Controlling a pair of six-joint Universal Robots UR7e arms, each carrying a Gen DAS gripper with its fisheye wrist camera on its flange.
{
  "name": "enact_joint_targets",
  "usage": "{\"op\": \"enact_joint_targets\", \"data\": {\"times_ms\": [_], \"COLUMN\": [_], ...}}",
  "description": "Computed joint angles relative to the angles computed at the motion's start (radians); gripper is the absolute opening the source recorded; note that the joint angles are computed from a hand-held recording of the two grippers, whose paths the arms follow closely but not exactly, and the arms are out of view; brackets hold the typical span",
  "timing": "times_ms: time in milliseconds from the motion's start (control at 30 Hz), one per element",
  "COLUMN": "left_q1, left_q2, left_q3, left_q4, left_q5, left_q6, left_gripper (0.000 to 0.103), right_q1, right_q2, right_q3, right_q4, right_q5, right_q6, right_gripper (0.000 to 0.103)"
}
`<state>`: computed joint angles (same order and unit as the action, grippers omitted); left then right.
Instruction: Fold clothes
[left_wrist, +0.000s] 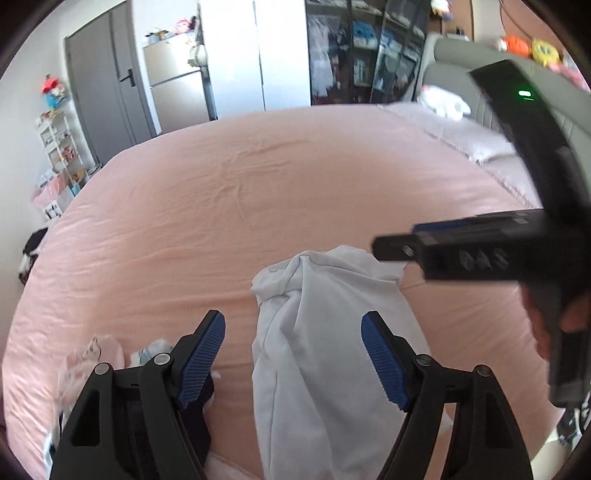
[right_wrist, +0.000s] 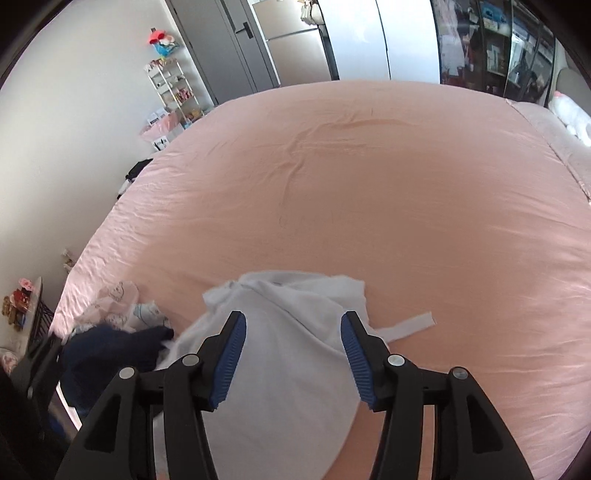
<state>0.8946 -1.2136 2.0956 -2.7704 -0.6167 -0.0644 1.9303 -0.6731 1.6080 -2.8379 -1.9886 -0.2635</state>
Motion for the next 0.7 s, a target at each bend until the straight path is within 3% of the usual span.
{"op": "enact_joint_targets", "data": {"times_ms": [100, 300, 500, 600, 700], "left_q1": [0.012, 0.034, 0.072, 0.091, 0.108], "left_q2": [0.040, 0.068, 0.098, 0.103, 0.113], "left_q3": [-0.043, -0.064, -0.106, -0.132, -0.145], "left_q4": [0.054, 0.087, 0.095, 0.180, 0.288], "left_q5": [0.013, 0.037, 0.103, 0.143, 0.212], "left_q6": [0.014, -0.002, 0.015, -0.016, -0.067], "left_gripper": [0.075, 0.076, 0.076, 0.076, 0.076], "right_q1": [-0.016, -0.054, -0.033, -0.024, -0.012], "right_q2": [-0.013, -0.044, -0.023, -0.015, 0.011], "right_q3": [0.027, 0.106, 0.128, 0.141, 0.137], "right_q4": [0.004, -0.039, -0.077, -0.096, -0.083], "right_q5": [-0.012, 0.039, -0.027, -0.016, -0.058], "right_q6": [0.004, -0.006, -0.054, -0.089, -0.132], "right_gripper": [0.053, 0.053, 0.053, 0.053, 0.053]}}
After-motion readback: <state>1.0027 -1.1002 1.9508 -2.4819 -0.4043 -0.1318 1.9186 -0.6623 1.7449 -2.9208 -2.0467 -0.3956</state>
